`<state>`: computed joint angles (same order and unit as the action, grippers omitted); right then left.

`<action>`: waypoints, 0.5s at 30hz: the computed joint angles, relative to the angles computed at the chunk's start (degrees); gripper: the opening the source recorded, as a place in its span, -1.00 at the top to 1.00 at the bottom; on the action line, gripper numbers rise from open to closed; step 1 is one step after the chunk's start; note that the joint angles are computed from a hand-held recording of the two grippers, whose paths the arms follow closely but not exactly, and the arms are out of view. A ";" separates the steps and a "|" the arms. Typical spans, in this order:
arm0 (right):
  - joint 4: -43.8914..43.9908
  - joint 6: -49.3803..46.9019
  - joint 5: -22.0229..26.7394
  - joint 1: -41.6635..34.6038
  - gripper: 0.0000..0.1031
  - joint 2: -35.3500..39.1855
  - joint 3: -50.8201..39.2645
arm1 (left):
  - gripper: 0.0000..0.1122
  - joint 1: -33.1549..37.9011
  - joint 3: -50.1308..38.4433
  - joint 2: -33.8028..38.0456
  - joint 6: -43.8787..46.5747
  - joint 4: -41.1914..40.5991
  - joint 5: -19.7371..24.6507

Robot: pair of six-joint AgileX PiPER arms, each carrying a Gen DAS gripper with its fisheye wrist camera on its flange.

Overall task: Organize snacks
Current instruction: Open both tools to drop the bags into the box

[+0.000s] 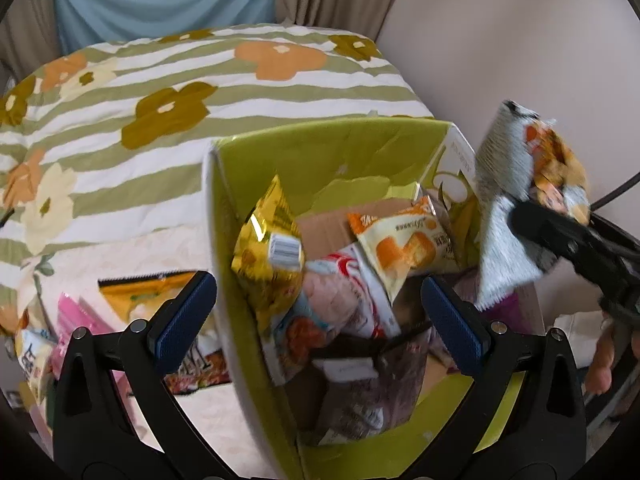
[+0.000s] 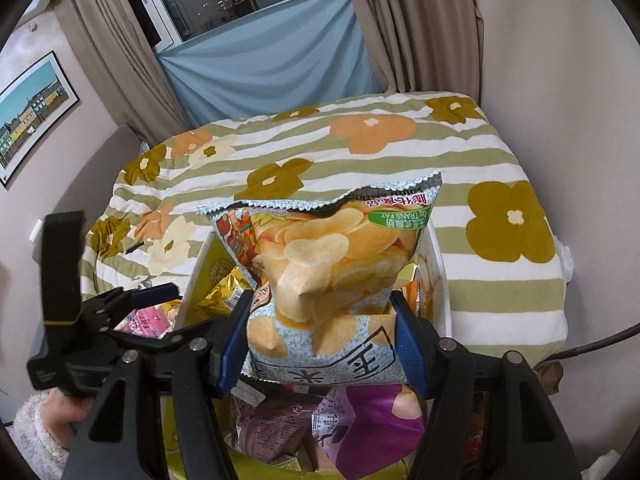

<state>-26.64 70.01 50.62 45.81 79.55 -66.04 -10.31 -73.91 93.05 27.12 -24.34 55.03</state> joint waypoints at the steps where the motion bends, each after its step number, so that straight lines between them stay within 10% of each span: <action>1: 0.32 -0.40 -0.18 -0.32 -0.17 0.35 -0.20 | -0.81 0.59 0.48 -0.53 0.39 -0.27 0.23; 15: 8.10 -10.51 -4.04 -5.06 -0.44 10.28 -6.41 | -0.81 6.76 2.12 -3.25 4.43 -0.20 2.17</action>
